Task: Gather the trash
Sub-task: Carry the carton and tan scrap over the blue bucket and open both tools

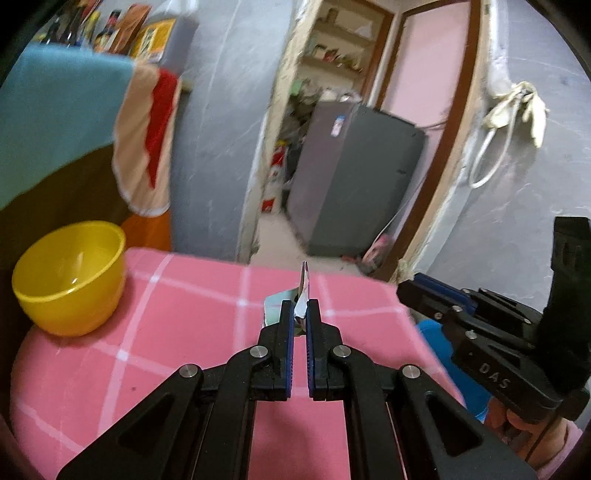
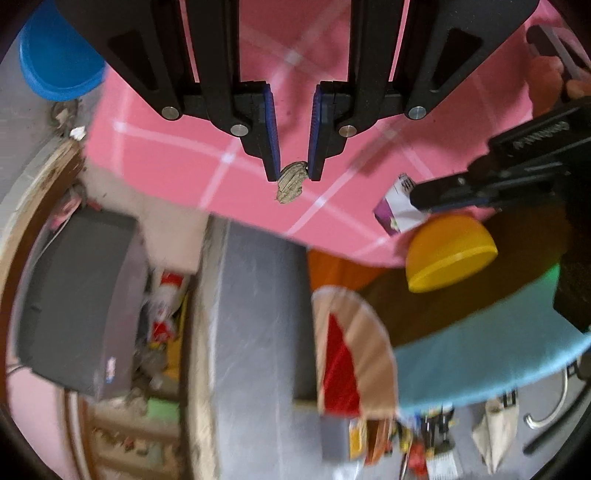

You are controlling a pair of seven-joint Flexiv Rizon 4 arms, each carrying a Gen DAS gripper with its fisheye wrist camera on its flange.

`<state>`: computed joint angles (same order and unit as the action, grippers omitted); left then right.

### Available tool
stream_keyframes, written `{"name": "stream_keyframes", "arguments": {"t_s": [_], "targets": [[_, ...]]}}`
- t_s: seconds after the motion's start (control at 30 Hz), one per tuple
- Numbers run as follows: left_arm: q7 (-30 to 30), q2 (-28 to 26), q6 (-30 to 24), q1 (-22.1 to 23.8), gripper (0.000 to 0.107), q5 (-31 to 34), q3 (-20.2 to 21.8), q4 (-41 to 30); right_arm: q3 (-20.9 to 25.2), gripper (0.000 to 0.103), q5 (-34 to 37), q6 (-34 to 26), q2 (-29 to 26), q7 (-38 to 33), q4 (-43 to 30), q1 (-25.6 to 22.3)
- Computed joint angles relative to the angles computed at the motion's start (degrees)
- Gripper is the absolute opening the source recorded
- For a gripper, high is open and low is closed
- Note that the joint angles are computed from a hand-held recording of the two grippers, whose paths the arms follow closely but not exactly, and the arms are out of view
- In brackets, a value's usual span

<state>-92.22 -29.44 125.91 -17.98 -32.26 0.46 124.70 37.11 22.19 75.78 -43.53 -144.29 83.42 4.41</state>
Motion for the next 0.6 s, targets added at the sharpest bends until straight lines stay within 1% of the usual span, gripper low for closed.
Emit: {"name": "stream_keyframes", "arguments": {"t_s": [0.17, 0.2, 0.33, 0.4, 0.47, 0.57, 0.6], "targets": [[1.71, -1.33, 3.79, -2.96, 0.004, -1.1, -0.39, -3.3, 7.36, 0.013, 4.32, 6.34, 1.35, -6.02, 2.02, -7.33], [2.3, -1.74, 4.61, -3.58, 0.004, -1.41, -0.59, -4.16, 8.23, 0.013, 4.52, 7.05, 1.42, -6.48, 2.32, -8.21], [5.03, -3.1, 6.81, -5.3, 0.004, -2.2, -1.66, -7.28, 14.23, 0.013, 5.88, 10.13, 1.7, -8.94, 4.06, -14.62], [6.32, -3.76, 7.51, -5.86, 0.004, -2.25, -2.29, -8.84, 17.26, 0.013, 5.8, 12.59, 1.48, -10.02, 5.09, -17.79], [7.87, -4.46, 8.09, -6.75, 0.004, -2.89, -2.76, -10.4, 19.16, 0.013, 5.02, 14.46, 1.21, -10.08, 5.86, -19.85], [11.21, -6.12, 9.09, -8.64, 0.004, -4.66, -3.1, -13.6, 23.25, 0.013, 4.03, 17.76, 0.39, -10.58, 7.25, -24.36], [12.48, -6.66, 9.39, -9.32, 0.004, -5.34, -3.23, -14.64, 23.92, 0.013, 3.54, 18.84, 0.14, -10.47, 7.63, -25.26]]}}
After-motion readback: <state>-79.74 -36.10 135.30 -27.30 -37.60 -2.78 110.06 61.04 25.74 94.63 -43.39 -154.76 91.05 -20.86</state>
